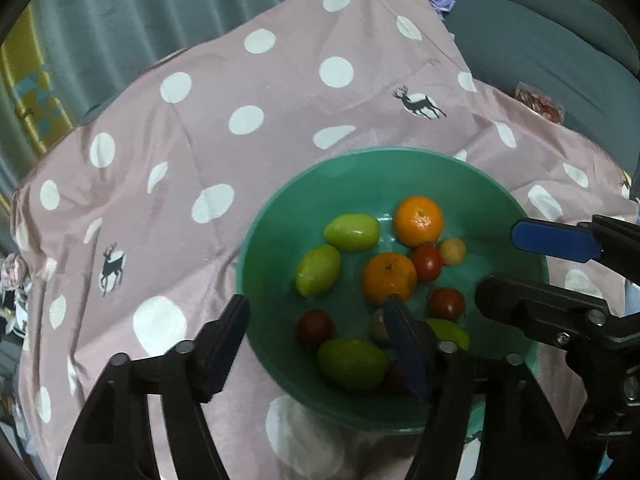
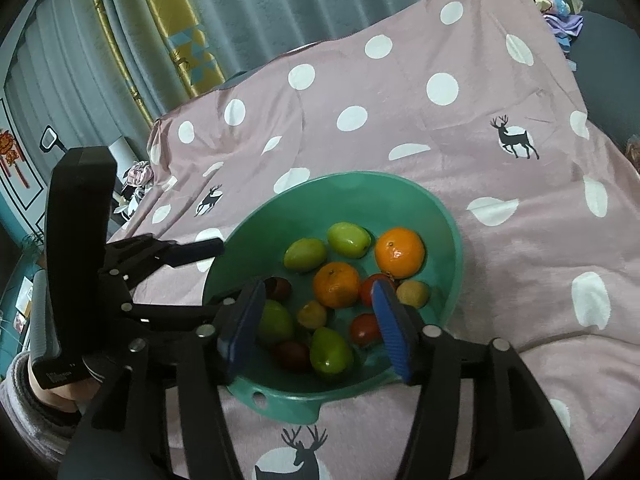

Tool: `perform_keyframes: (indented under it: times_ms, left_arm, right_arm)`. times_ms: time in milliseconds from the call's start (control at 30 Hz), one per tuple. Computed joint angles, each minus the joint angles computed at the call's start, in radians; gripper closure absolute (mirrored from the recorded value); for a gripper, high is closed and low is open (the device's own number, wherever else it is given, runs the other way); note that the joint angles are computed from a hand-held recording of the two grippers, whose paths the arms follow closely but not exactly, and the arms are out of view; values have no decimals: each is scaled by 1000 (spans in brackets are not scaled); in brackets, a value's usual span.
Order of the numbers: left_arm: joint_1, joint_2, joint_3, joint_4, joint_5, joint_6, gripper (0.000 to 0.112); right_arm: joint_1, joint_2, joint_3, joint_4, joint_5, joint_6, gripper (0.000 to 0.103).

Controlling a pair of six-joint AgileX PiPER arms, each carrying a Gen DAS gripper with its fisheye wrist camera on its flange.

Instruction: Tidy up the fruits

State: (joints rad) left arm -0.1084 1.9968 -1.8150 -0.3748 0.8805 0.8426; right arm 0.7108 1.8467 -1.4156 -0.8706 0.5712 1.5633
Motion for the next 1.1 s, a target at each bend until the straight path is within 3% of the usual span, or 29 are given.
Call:
perform_keyframes:
  times_ms: [300,433,633,867,1100]
  left_arm:
    - [32,-30,6,-40,11,3,42]
    - [46,-61,41,-67,-20,15,29]
    - [69,-80,37,-89,-8,9,28]
    - [92,-103,42,-110,-8,-17,15]
    - [103,-136,63,-111,-15,-29,11]
  right_arm:
    - [31,-2,-45,45,94,-85,25]
    - [45,-14,-49,34,128,-90,18]
    - [68,-30,-56,29,179,-93,18]
    - [93,-36,-70,39,231,-110,18]
    - [117,-40,-85,24,264,-116,13]
